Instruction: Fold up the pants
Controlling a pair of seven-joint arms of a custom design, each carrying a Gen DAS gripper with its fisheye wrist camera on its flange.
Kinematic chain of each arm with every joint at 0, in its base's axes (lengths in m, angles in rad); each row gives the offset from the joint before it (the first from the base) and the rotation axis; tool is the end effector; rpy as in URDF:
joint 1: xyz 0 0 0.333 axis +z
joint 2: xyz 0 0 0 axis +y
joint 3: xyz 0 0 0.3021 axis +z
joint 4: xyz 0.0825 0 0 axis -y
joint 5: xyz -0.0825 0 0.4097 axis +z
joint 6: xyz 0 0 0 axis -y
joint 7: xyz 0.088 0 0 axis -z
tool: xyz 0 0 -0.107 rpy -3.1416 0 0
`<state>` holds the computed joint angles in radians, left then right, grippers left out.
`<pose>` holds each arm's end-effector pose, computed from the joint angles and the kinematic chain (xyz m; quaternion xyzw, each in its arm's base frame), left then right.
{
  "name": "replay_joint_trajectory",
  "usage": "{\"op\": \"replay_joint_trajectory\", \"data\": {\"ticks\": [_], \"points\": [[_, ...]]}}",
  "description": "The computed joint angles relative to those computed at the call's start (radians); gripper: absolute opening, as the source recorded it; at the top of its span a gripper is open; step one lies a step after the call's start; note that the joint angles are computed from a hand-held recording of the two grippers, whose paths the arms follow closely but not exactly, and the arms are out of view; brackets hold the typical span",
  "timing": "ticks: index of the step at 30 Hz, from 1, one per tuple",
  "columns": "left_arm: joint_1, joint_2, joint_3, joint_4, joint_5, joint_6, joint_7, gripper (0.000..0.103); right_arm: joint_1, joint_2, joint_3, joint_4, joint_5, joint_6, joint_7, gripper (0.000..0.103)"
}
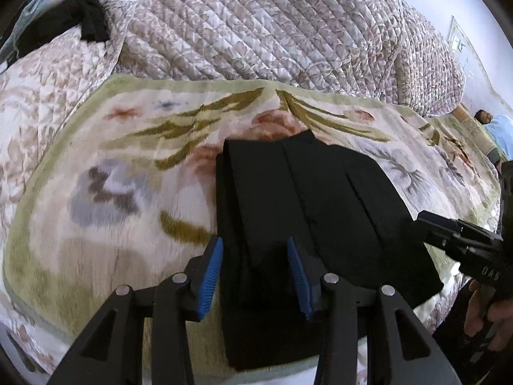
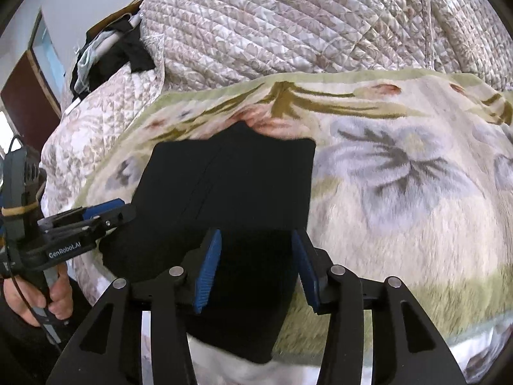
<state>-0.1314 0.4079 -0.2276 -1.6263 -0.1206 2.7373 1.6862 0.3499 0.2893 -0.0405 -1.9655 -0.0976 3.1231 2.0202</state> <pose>0.6969 -0.2311 0.4493 -0.5435 0.7603 -0.3225 0.1502 0.6381 0.2148 0.4018 -0.6297 0.6530 -0.1900 0.3755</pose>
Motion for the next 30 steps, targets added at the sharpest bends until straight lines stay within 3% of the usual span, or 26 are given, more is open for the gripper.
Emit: {"op": "replay_joint_trajectory", "data": {"ticks": [2,6,13,17,24,26,30], "points": [[-0.003,0.018,0.0,0.034,0.006,-0.015,0.003,0.047,-0.107,0.012,0.11,0.026,0.082,-0.017,-0.082,0.047],[-0.007,0.066,-0.003,0.116,0.013,-0.043,0.018,0.054,-0.19,0.041,0.191,0.08,0.187,-0.055,-0.182,0.047],[-0.018,0.147,0.005,0.223,0.022,-0.087,0.003,0.055,-0.233,0.099,0.233,0.158,0.324,-0.089,-0.293,0.047],[-0.001,0.167,-0.018,0.236,-0.006,-0.076,0.026,0.06,-0.279,0.133,0.289,0.188,0.415,-0.097,-0.367,0.047],[0.102,0.212,-0.118,0.27,-0.205,-0.128,0.128,0.066,-0.334,0.169,0.361,0.217,0.546,-0.09,-0.467,0.047],[0.134,0.204,-0.146,0.249,-0.278,-0.15,0.168,0.066,-0.403,0.171,0.448,0.207,0.627,-0.089,-0.555,0.047],[0.167,0.152,-0.169,0.163,-0.393,-0.141,0.261,0.066,-0.471,0.153,0.54,0.17,0.756,-0.087,-0.703,0.047]]}}
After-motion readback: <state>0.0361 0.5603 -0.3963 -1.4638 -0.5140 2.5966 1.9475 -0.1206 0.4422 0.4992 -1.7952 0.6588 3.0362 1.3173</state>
